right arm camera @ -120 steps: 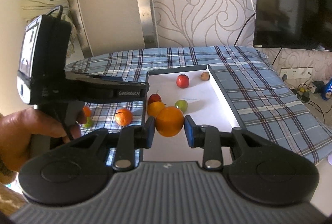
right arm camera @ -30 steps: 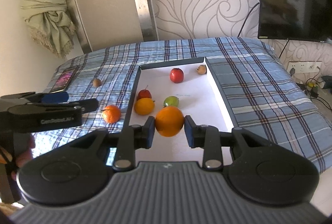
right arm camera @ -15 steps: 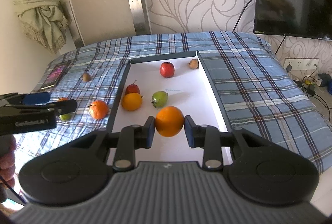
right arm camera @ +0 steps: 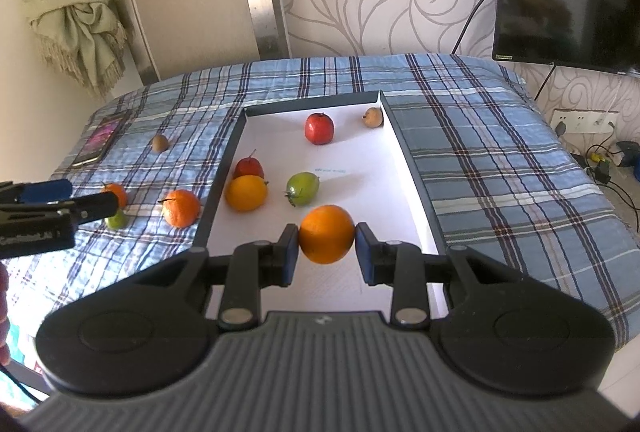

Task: Organize fruits
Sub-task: 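Position the open left gripper around the orange on the bedspread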

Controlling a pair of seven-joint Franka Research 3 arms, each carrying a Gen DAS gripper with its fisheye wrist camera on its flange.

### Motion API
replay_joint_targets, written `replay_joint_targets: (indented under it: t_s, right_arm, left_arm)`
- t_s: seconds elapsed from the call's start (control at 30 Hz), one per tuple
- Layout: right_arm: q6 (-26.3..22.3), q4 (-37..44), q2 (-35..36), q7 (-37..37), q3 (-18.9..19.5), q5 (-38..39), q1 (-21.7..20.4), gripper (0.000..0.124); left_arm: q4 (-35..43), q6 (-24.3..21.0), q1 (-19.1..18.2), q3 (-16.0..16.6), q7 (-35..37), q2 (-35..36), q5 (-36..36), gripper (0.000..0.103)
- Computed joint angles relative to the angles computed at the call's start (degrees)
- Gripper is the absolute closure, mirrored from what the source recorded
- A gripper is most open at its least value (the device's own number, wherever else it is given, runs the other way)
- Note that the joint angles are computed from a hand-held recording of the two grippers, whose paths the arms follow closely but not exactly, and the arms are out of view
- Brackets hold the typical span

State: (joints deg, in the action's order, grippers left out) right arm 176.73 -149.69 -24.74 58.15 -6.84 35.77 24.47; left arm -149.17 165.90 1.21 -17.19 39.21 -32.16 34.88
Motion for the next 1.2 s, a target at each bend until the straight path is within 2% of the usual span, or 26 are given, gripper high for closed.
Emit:
replay_joint_targets:
  t_s: [0.63, 0.9, 1.2]
  right_arm:
    - [0.4, 4.4, 5.6, -2.8, -0.9, 2.7, 0.8, 0.09]
    - [1.0, 5.4, 7.4, -2.9, 0.4, 3.8, -0.6, 0.09]
    - [0.9, 6.0, 8.9, 0.1, 3.1, 1.3, -3.7, 0.09]
  left_arm:
    - [-1.2, -2.6, 0.8, 0.2, -1.6, -2.5, 0.8, 0.022]
    - [-2.0, -3.8, 0.7, 0.7, -1.6, -3.7, 0.6, 0.022]
    - [-3.1, -4.8, -0.1, 1.7, -0.4, -5.0, -0.4, 0.022]
